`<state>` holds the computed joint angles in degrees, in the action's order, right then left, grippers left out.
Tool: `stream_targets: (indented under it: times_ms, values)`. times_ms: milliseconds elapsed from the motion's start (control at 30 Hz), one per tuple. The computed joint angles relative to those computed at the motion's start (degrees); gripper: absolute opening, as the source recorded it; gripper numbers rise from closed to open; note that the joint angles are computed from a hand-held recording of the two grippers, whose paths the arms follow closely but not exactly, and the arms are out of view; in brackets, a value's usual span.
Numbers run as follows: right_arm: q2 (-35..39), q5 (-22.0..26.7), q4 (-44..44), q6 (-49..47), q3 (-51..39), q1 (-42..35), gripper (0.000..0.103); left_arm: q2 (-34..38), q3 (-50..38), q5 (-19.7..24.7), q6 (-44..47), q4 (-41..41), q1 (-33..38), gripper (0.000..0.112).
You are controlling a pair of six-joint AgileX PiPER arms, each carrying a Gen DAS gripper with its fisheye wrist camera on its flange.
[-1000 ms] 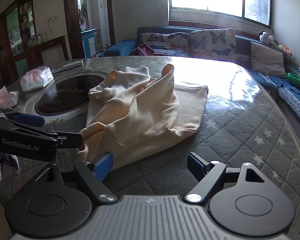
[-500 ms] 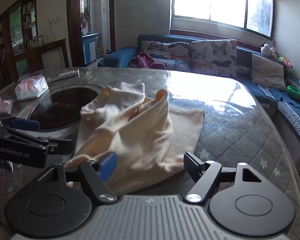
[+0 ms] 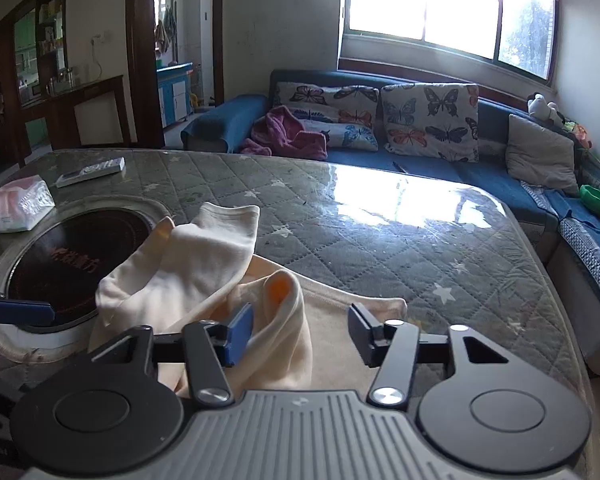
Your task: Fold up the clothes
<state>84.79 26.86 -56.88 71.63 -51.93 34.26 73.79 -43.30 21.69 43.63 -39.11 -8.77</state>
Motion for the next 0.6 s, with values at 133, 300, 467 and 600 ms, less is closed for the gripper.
stream_targets:
  times_ms: [133, 300, 467, 600]
  values:
    - [3.09, -3.09, 4.78, -6.20, -1.96, -3.14, 0.027, 4.28, -3.64, -0.24, 2.97, -2.70, -1.18, 0.083]
    - [4.70, -4.99, 3.58, -5.86, -1.82, -4.36, 0.010, 11.05, -9.53, -0.94, -0.48, 0.65, -4.46, 0.083]
    - [1.35, -2.86, -3.73, 2.18, 0.95, -4.25, 0.004, 16.78, -14.48, -1.19, -5.77, 7.02, -6.99, 0.073]
    - [-3.54, 1.22, -8.32, 7.12, 4.68, -3.76, 0.003, 19.36, -16.06, 0.89, -4.42, 5.48, -6.39, 0.035]
